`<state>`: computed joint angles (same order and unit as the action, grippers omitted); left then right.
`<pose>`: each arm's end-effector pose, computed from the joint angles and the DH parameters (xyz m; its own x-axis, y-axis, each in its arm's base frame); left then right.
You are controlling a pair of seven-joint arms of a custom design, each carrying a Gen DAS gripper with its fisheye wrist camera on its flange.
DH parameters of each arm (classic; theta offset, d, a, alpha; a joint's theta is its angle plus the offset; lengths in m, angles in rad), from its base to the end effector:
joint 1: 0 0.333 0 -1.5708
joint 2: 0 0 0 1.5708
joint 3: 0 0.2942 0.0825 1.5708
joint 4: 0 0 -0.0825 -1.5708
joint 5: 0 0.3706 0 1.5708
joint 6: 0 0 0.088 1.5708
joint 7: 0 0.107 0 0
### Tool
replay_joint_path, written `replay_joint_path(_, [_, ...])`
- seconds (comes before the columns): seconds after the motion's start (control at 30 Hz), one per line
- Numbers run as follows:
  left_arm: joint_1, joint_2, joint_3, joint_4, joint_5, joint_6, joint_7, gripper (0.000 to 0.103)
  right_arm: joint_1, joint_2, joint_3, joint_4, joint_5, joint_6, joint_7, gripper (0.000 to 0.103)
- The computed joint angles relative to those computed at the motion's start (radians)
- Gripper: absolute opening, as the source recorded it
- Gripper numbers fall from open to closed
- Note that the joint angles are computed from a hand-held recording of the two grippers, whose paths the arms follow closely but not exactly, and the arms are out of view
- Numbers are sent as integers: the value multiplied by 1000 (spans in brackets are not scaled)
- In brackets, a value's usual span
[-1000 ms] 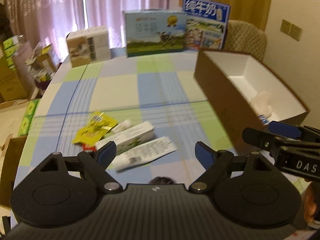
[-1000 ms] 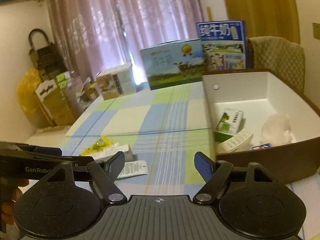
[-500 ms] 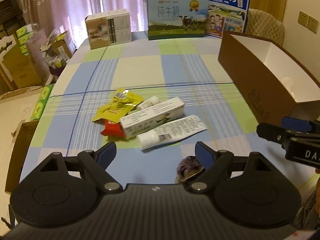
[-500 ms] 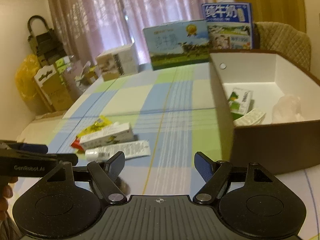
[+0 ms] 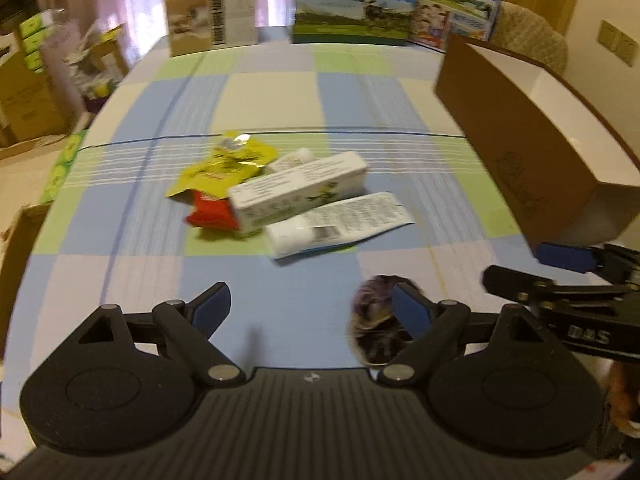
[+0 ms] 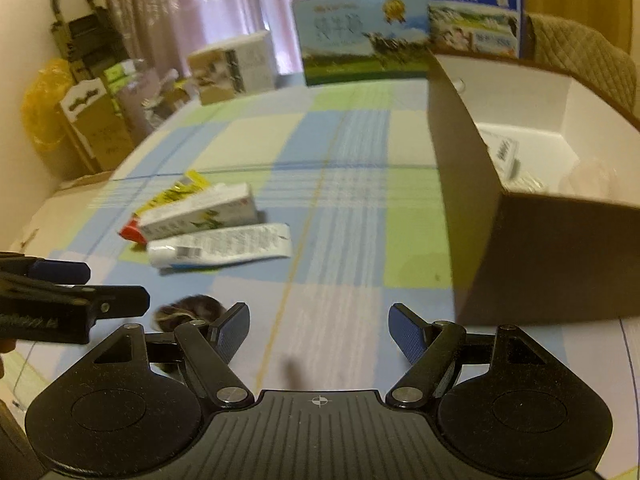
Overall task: Organize objects
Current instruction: 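Move both tools back toward the remaining items on the table, then grasp the dark pouch with the left gripper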
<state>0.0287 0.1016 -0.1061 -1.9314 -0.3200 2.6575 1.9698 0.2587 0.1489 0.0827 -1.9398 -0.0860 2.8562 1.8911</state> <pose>0.6126 -0.0366 0.4895 -0.2531 -0.9657 0.0584 -0.7728 0.1655 -0.6127 0.5887 0.2115 0.4842 0.1489 -0.9760 -0.1588 -0.7360 -0.0021 -0.6770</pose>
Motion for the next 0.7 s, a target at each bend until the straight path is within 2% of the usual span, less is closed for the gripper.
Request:
replay_joint_path(0.27, [-23,13,-30,-20,-73,36,133,85,-21,6,5,7,62,-49,-19,74])
replay_joint_path(0.4, [-41,41,-29,-11,-27,54,114,83,-8,13,-17,22,-2,-76,27,74])
replay_joint_path(0.6, [-58,59,-24,-12,43,81,81,80,-25,18,-9,28,38,-91,22,74])
replay_joint_path(0.7, [-62,69,-18,-9,83,73,63,74,-27,21,-5,34,46,-92,11,74])
